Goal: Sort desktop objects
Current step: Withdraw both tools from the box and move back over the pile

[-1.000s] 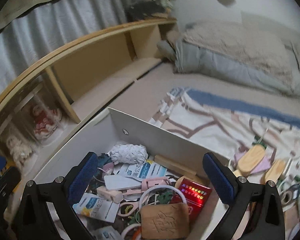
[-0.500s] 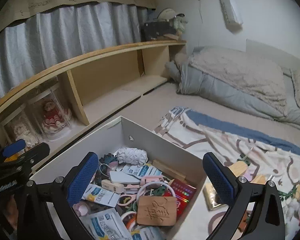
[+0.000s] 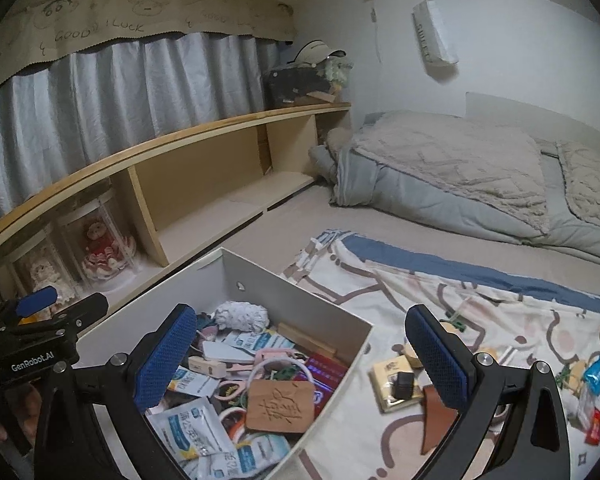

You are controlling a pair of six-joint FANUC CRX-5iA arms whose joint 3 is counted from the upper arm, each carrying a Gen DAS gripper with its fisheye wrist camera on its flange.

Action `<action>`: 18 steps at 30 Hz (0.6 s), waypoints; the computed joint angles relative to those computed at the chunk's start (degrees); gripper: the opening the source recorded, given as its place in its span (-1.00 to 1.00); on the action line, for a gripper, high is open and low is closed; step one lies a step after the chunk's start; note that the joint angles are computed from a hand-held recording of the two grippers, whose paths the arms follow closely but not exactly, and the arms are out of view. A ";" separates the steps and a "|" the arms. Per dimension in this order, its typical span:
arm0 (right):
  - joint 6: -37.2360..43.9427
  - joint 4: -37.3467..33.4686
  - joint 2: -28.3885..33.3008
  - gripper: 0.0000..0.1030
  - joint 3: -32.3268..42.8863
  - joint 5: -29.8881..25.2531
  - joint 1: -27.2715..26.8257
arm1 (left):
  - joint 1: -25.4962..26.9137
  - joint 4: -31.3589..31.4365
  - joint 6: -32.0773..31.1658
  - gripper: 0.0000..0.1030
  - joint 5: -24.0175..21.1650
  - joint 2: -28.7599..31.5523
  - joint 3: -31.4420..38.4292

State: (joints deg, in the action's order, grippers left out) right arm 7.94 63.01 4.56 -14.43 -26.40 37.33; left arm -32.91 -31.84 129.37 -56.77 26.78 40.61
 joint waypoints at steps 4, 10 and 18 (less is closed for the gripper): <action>-0.23 0.74 -1.29 1.00 -1.30 -0.14 -0.20 | -0.56 0.01 -0.14 0.99 -0.36 0.37 0.87; 1.09 0.15 -2.88 1.00 -2.35 -0.36 -0.31 | -1.26 0.30 -0.02 0.99 -0.53 0.95 2.29; 2.67 0.34 -5.25 1.00 -4.30 -1.36 -0.88 | -2.69 1.54 -2.75 0.99 0.22 2.34 4.27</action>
State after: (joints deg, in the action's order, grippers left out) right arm 10.62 63.35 -0.68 -18.72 -27.76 36.45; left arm -35.61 -30.29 126.62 -56.55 29.12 44.88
